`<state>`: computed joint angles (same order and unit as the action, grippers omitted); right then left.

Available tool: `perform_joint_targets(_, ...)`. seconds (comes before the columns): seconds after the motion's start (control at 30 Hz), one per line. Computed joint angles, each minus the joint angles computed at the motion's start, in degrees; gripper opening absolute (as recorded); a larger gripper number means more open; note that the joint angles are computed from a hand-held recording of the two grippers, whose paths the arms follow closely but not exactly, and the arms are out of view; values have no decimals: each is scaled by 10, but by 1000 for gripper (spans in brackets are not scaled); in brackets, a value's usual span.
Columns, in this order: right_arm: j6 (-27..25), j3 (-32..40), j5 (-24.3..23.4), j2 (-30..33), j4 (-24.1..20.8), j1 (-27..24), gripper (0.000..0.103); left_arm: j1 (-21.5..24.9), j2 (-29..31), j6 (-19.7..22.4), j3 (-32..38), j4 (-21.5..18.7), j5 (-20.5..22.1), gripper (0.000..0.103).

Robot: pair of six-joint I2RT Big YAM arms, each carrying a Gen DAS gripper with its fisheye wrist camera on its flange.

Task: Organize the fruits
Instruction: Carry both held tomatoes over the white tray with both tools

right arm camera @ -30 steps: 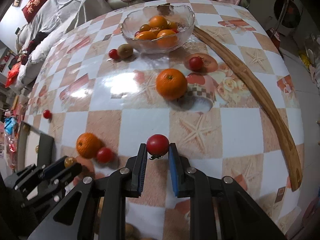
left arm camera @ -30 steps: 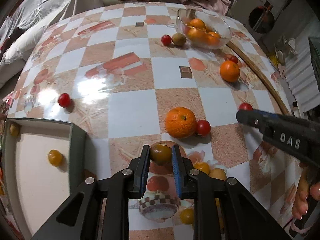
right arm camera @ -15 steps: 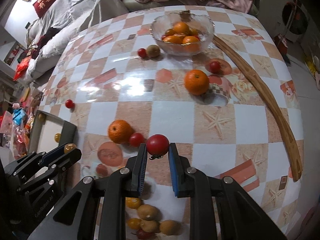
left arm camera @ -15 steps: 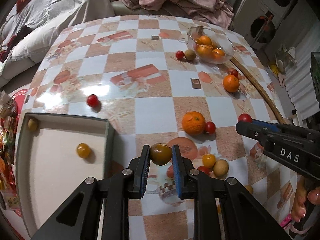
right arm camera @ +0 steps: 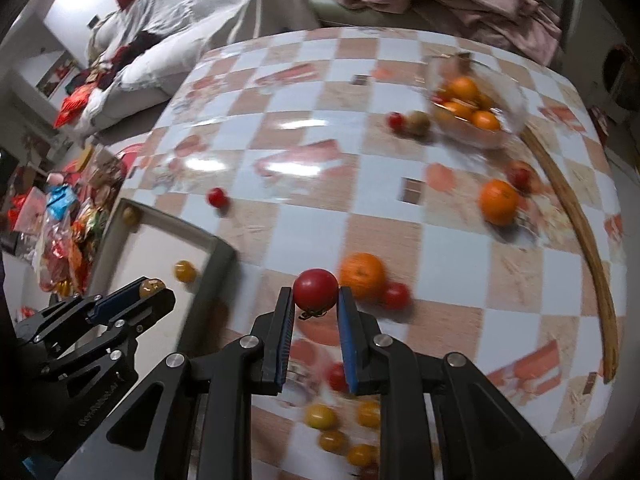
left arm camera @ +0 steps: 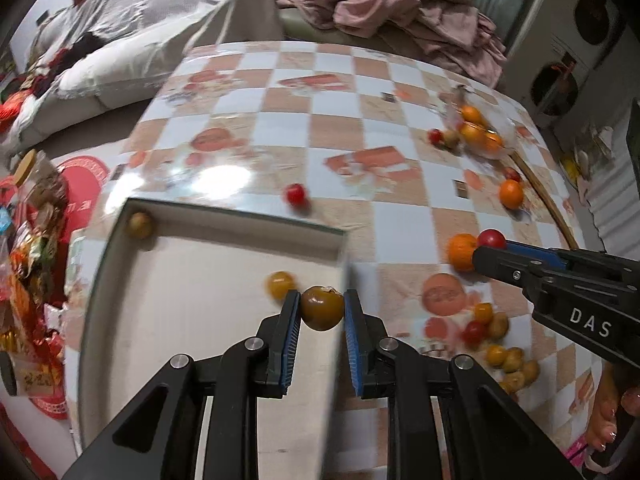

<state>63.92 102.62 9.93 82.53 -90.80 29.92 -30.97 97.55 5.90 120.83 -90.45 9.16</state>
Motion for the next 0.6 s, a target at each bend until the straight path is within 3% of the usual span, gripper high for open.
perform_joint_targets(0.4,-61,170,-36,148,2,21,23,87,-2,16,-34,18,-31,23)
perform_joint_targets(0.6,-73,217,-71,206,13,23,23,114,6,18,-56,31,-52,23)
